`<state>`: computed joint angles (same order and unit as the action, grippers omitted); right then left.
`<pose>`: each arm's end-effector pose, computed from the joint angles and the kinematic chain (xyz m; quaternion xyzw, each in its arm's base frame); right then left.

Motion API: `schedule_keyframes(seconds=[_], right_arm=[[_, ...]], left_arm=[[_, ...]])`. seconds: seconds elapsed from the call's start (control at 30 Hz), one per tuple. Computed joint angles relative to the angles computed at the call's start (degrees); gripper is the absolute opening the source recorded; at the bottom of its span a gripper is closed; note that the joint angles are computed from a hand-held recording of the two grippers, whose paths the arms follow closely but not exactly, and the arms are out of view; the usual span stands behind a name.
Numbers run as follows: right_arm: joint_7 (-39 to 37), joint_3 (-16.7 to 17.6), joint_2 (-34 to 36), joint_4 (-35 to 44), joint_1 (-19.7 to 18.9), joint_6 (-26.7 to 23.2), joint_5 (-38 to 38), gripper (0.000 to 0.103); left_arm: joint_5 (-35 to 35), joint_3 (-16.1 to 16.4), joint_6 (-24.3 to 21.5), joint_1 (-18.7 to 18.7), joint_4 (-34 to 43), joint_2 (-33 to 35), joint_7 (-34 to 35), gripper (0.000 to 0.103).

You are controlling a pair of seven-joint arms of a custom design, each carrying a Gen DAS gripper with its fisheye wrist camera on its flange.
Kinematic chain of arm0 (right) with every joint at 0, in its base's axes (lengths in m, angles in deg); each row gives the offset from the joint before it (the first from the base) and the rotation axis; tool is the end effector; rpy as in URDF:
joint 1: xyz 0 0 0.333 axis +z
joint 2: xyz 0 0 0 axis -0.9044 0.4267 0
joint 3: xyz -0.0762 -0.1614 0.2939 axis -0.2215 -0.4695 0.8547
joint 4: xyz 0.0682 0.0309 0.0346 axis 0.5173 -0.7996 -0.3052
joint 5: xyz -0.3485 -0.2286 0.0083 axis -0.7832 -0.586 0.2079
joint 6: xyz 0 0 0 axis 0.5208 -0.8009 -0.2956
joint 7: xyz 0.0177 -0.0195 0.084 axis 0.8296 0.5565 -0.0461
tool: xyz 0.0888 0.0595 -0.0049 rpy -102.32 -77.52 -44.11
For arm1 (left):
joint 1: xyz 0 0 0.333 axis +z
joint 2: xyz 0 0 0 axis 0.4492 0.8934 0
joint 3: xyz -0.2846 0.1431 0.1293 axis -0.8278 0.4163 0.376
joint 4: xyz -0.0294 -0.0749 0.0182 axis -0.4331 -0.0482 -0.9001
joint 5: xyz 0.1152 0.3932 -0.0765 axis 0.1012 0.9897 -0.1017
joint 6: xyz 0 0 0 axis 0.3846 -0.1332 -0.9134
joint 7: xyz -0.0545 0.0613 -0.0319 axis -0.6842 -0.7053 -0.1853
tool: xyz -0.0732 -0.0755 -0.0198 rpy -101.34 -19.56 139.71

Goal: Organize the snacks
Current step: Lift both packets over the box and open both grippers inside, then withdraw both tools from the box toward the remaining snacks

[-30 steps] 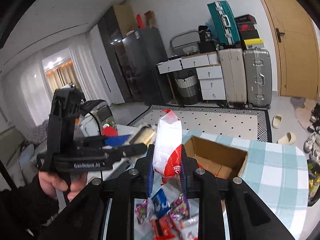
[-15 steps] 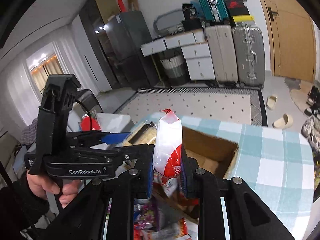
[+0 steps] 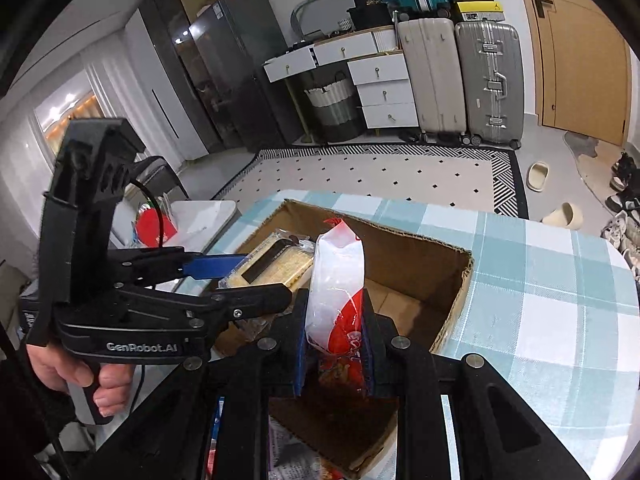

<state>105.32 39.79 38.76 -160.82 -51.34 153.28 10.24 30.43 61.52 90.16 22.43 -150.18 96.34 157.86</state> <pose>0.6394 0.1851 0.5388 -0.6362 0.6633 -0.1466 0.3658 0.7458 -0.2150 0.5208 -0.4555 0.8383 -0.2964 0.0440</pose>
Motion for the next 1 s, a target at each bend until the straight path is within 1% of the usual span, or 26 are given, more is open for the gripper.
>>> schedule_keyframes(seconds=[0.13, 0.2, 0.27, 0.37, 0.4, 0.43, 0.47, 0.5, 0.53, 0.6, 0.67, 0.7, 0.73, 0.77, 0.8, 0.83, 0.87, 0.9, 0.93, 1.0], right_arm=[[-0.3, 0.1, 1.0, 0.8, -0.2, -0.7, 0.5, 0.021], [0.7, -0.2, 1.1, 0.7, 0.2, -0.6, -0.7, 0.021], [1.5, -0.5, 1.3, 0.9, 0.4, -0.9, -1.7, 0.021], [2.0, -0.6, 1.4, 1.4, 0.5, -1.5, -3.1, 0.021], [2.9, -0.9, 1.2, 1.4, 1.0, -1.7, -4.8, 0.021], [5.5, -2.0, 1.1, 1.5, 2.0, -2.2, -9.0, 0.021], [6.8, -2.4, 1.1, 1.8, 2.4, -2.9, -11.4, 0.021], [7.6, -2.5, 1.1, 2.0, 2.6, -3.3, -12.9, 0.021], [8.1, -2.4, 1.1, 2.0, 2.6, -3.5, -13.5, 0.023], [7.9, -2.0, 0.9, 2.0, 2.2, -4.0, -13.3, 0.024], [10.1, -2.4, 0.2, 1.4, 2.6, -3.9, -16.0, 0.028], [10.3, -2.4, -0.5, 0.8, 2.6, -3.3, -16.7, 0.035], [11.4, -2.6, -1.1, 0.2, 2.7, -2.8, -18.3, 0.040], [12.9, -2.8, -1.8, -0.5, 2.9, -2.1, -20.1, 0.040], [13.5, -2.7, -2.5, -1.1, 2.8, -1.6, -20.8, 0.040], [14.1, -2.5, -3.4, -2.0, 2.6, -1.0, -21.0, 0.040], [14.7, -2.3, -4.4, -2.9, 2.5, -0.4, -21.0, 0.041], [15.2, -2.1, -5.1, -3.6, 2.3, 0.0, -20.9, 0.043], [15.5, -1.8, -6.2, -4.6, 2.2, 0.6, -20.6, 0.046], [17.7, -1.3, -8.1, -6.3, 1.9, 1.3, -22.2, 0.047]], left_arm=[[0.2, -0.1, -1.3, -0.3, 1.4, 1.1, -0.5, 0.055], [0.5, -0.2, -2.4, -0.4, 2.4, 1.7, -0.1, 0.055], [1.5, 0.3, -1.9, -0.9, 2.2, 1.6, -0.6, 0.055], [0.6, -0.1, -1.6, -0.5, 2.3, 1.7, -0.5, 0.056], [0.8, 0.0, -1.8, -0.5, 2.4, 1.7, -0.9, 0.060], [2.3, 0.9, -2.8, -1.4, 3.4, 2.2, -2.7, 0.062], [3.1, 1.2, -3.7, -1.6, 3.8, 2.4, -3.4, 0.066], [3.8, 1.4, -4.4, -1.8, 4.3, 2.7, -4.1, 0.066], [3.9, 1.4, -4.2, -1.4, 3.3, 1.9, -3.9, 0.066], [4.2, 1.5, -2.9, -1.2, 1.8, 0.9, -4.1, 0.066], [3.8, 1.4, -1.2, -0.6, -0.7, -1.0, -4.0, 0.069], [3.4, 1.3, -0.4, -0.3, -1.9, -1.9, -3.8, 0.071], [3.0, 1.2, 0.6, 0.1, -3.5, -3.2, -3.5, 0.072], [2.4, 1.2, 1.9, 0.5, -5.5, -4.8, -3.1, 0.073], [1.9, 1.1, 2.7, 0.7, -6.8, -5.8, -2.6, 0.074], [1.4, 1.1, 4.6, 1.0, -9.2, -7.6, -2.0, 0.075], [1.3, 1.3, 6.3, 1.0, -11.4, -9.4, -1.6, 0.079], [1.3, 1.4, 8.9, 0.9, -14.1, -11.4, -1.2, 0.080], [0.3, 1.3, 10.3, 1.4, -16.6, -13.5, 0.4, 0.080], [-1.0, 1.4, 12.7, 1.6, -20.2, -16.6, 3.0, 0.080]])
